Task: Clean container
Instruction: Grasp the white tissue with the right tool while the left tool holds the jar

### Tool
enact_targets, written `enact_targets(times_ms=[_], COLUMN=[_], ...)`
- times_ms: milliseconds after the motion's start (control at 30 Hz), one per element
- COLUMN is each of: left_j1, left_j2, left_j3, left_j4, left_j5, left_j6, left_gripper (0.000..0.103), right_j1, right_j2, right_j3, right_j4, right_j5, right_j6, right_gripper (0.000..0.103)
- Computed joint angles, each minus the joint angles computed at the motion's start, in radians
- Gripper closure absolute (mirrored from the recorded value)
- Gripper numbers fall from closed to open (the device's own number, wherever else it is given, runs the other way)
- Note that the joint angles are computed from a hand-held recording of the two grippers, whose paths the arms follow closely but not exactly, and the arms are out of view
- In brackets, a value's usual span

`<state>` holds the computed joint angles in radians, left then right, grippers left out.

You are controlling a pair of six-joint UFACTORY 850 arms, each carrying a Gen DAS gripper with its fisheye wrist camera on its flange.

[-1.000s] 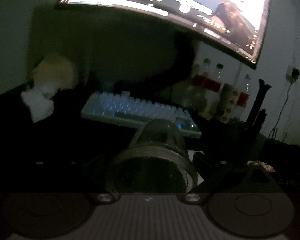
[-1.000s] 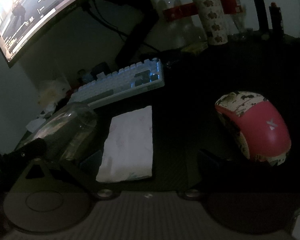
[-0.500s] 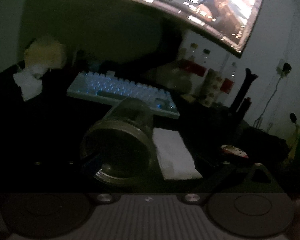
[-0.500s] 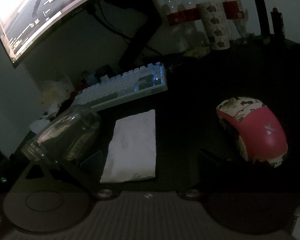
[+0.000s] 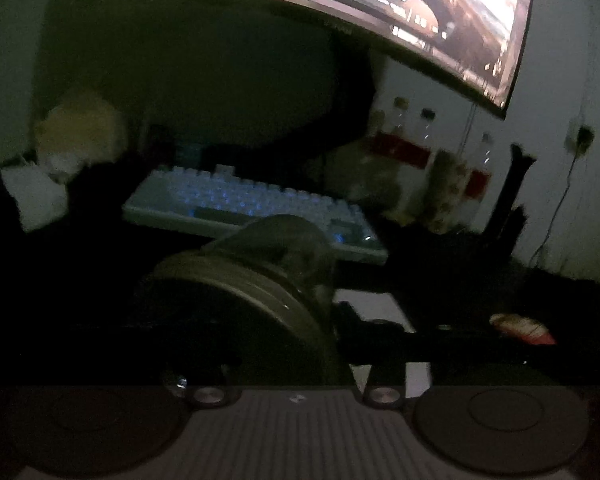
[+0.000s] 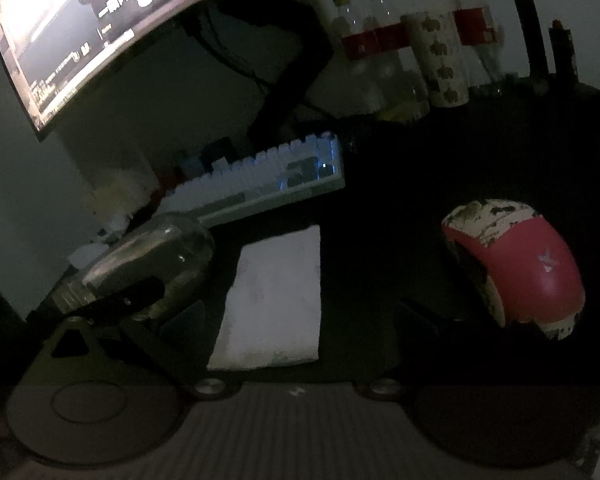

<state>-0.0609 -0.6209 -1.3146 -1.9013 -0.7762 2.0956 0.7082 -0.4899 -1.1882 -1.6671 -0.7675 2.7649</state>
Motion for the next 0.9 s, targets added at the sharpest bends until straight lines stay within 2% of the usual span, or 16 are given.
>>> enact_targets(times_ms=[67,100,167,267,300,333,367,433,500,567,633,667,733,800,900], left_j1=[0.008,0.01,0.021,0.045,0.052,0.061,0.07,0.089,0.106,0.123,0.135,0.138,0.139,0.136,0.136], left_j2=[-0.021,-0.03,-0.059,-0.087,-0.091,-0.096,-0.101,-0.102,-0.099,-0.09,-0.081,-0.079,-0.082,-0.085,-0.093], left_j3=[-0.014,-0.024,-0.06,-0.072,-0.075,-0.08,-0.088,-0.089,-0.084,-0.068,-0.051,-0.044,-0.038,-0.033,-0.032], left_j4=[0.012,0.033,0.111,0.117,0.125,0.139,0.165,0.199,0.227,0.246,0.257,0.255,0.243,0.227,0.208], left_j5=[-0.047,-0.055,-0.085,-0.162,-0.176,-0.194,-0.213,-0.239,-0.261,-0.276,-0.29,-0.292,-0.289,-0.279,-0.287], left_j6=[0.007,-0.006,-0.091,-0.08,-0.079,-0.088,-0.106,-0.107,-0.093,-0.067,-0.031,-0.016,0.002,0.017,0.049], left_gripper=[0.081,0.082,0.091,0.092,0.092,0.092,0.092,0.092,0.092,0.092,0.091,0.09,0.086,0.077,0.075], right_j1=[0.002,0.004,0.01,0.008,0.002,-0.005,-0.011,-0.028,-0.054,-0.083,-0.101,-0.103,-0.102,-0.106,-0.107], right_j2=[0.001,0.0,-0.011,-0.027,-0.031,-0.035,-0.041,-0.049,-0.052,-0.051,-0.069,-0.085,-0.129,-0.162,-0.196], right_j3=[0.009,0.008,-0.007,-0.026,-0.031,-0.036,-0.048,-0.07,-0.085,-0.092,-0.124,-0.152,-0.219,-0.261,-0.3], right_j4=[-0.048,-0.069,-0.079,-0.115,-0.133,-0.15,-0.142,-0.132,-0.147,-0.206,-0.16,-0.083,0.094,0.168,0.252], right_j5=[-0.013,-0.025,-0.053,-0.048,-0.021,0.008,0.037,0.108,0.197,0.283,0.315,0.299,0.25,0.221,0.195], right_j6=[0.021,0.006,-0.069,-0.208,-0.243,-0.277,-0.313,-0.374,-0.38,-0.313,-0.338,-0.41,-0.593,-0.676,-0.785], right_gripper=[0.0,0.0,0.001,0.004,0.012,0.024,0.03,0.051,0.056,0.056,0.052,0.051,0.041,0.035,0.037])
